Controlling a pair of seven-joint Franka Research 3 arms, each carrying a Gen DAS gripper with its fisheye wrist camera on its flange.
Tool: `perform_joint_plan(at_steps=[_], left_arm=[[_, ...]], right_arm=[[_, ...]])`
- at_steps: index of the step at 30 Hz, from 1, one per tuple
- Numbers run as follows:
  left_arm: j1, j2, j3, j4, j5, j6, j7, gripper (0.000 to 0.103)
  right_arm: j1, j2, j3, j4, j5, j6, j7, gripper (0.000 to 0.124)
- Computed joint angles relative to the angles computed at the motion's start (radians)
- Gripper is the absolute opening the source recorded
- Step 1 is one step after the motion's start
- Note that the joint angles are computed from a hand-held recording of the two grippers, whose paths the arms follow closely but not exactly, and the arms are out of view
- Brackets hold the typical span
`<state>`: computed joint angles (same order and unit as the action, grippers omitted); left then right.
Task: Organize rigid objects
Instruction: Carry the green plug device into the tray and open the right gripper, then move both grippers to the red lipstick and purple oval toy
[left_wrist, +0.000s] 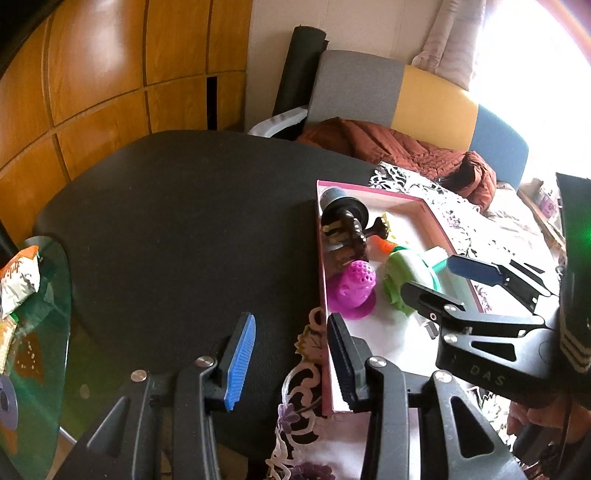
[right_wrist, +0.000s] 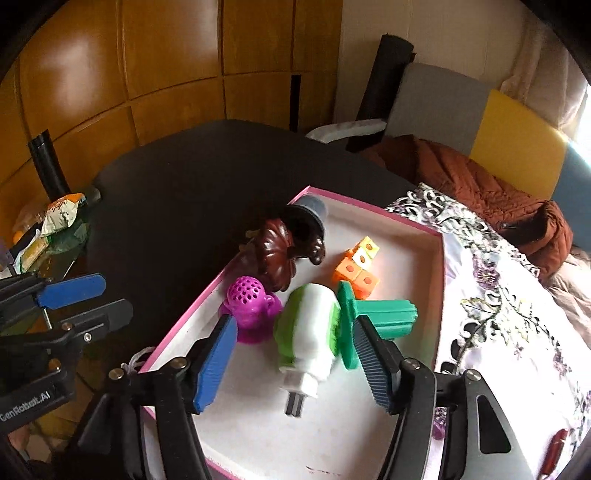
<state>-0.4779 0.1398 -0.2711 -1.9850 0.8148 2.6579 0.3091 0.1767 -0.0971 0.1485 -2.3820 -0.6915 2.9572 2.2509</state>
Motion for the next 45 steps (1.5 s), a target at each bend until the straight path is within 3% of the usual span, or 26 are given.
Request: perform_joint_plan(at_steps=[6, 14, 30, 38, 42, 45], left_arm=[[-0.008, -0.008, -0.004, 0.002, 0.024, -0.006, -0.006, 0.04], [-0.014, -0.008, -0.011, 0.01, 0.036, -0.006, 0.018, 0.04], [-0.042, 0.017, -0.017, 0.047, 0.033, -0.01, 0.089, 0.04], [-0.063, 0.042, -0.019, 0.084, 0.025, -0.01, 0.146, 0.04], [-0.08, 0.065, -0.021, 0.115, 0.015, -0.012, 0.186, 0.04], [-0.095, 0.083, -0.021, 0.141, 0.004, -0.016, 0.222, 0.04]], right_arm=[[-0.056, -0.072, 0.033, -0.05, -0.106, 0.016, 0.11, 0.073], [-0.191, -0.196, 0.11, -0.13, -0.146, 0.042, 0.191, 0.079], [-0.414, -0.447, 0.154, -0.314, 0.06, 0.043, 0.089, 0.084], [-0.51, -0.577, 0.122, -0.385, 0.162, 0.013, 0.01, 0.09], [-0.598, -0.635, 0.116, -0.417, 0.205, 0.003, -0.007, 0.091], [-0.705, -0.678, 0.132, -0.445, 0.234, 0.011, 0.009, 0.093]])
